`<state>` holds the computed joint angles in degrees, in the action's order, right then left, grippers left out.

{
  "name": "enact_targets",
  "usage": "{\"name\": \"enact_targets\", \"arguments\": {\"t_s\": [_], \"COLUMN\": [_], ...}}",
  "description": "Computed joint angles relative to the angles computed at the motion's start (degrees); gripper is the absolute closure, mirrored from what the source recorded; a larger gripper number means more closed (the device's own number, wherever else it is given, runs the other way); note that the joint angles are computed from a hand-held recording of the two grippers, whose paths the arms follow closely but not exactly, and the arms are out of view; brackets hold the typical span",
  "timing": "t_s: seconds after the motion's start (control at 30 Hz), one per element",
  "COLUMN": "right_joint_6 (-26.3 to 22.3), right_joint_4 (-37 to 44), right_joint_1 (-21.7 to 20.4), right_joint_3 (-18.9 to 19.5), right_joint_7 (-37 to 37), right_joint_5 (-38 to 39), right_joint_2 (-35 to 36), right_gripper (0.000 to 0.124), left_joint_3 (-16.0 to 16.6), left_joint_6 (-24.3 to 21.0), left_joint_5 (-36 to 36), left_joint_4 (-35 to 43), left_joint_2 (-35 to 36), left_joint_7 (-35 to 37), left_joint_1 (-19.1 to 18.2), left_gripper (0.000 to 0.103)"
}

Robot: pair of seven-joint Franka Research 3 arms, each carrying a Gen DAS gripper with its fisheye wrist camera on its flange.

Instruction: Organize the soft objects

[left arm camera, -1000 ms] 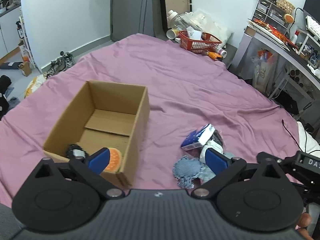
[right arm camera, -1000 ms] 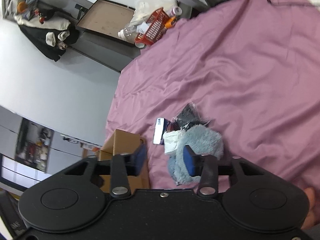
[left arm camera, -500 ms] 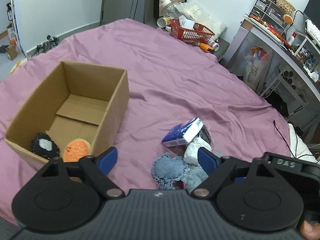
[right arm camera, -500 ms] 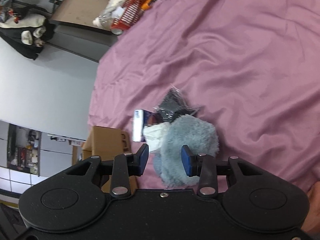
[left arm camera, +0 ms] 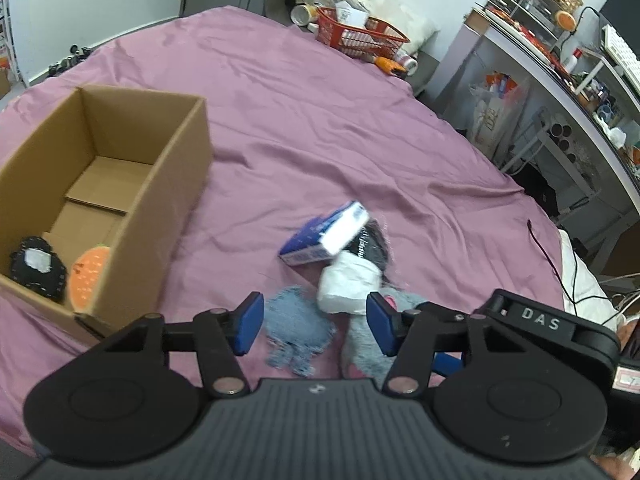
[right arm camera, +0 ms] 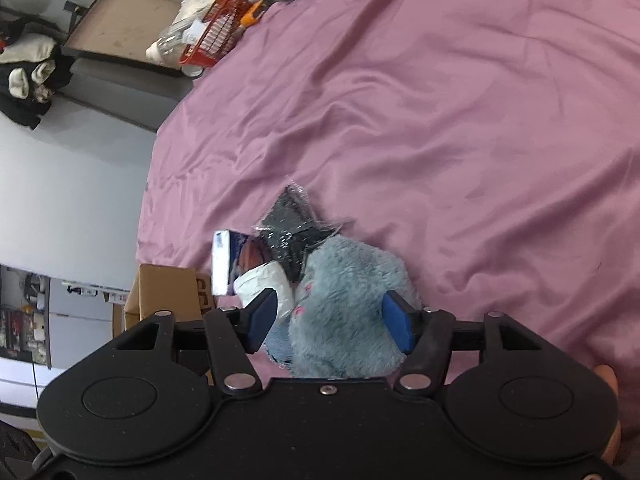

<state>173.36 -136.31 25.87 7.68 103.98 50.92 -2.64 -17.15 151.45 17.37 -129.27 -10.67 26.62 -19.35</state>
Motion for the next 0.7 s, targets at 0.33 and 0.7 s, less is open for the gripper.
{"name": "enact_targets", "arguments": {"t_s": [0.33, 0.7], "right_joint_6": [0.7, 0.3], "right_joint_4": [-3.0, -1.6], "right_joint_1": [-1.0, 0.8], "right_joint_3": [-0.1, -1.7], "right_joint_7": [6.9, -5.7], "right_joint_5": [-0.8, 14.6], "right_joint_2": [-0.9, -0.7], "right_gripper": [0.085, 0.082], "left_joint_3": [0.2, -0.1], "left_joint_6": [1.4, 1.1], "left_joint_5": [-6.8, -8.0], "left_joint_4": [3.5, 6.7], "left_joint_2": [5.1, 10.9], "left_joint_7": [4.3, 0.8], "left_joint_1": [-2.1, -2.7], "left_gripper": [0.054, 0.074]}}
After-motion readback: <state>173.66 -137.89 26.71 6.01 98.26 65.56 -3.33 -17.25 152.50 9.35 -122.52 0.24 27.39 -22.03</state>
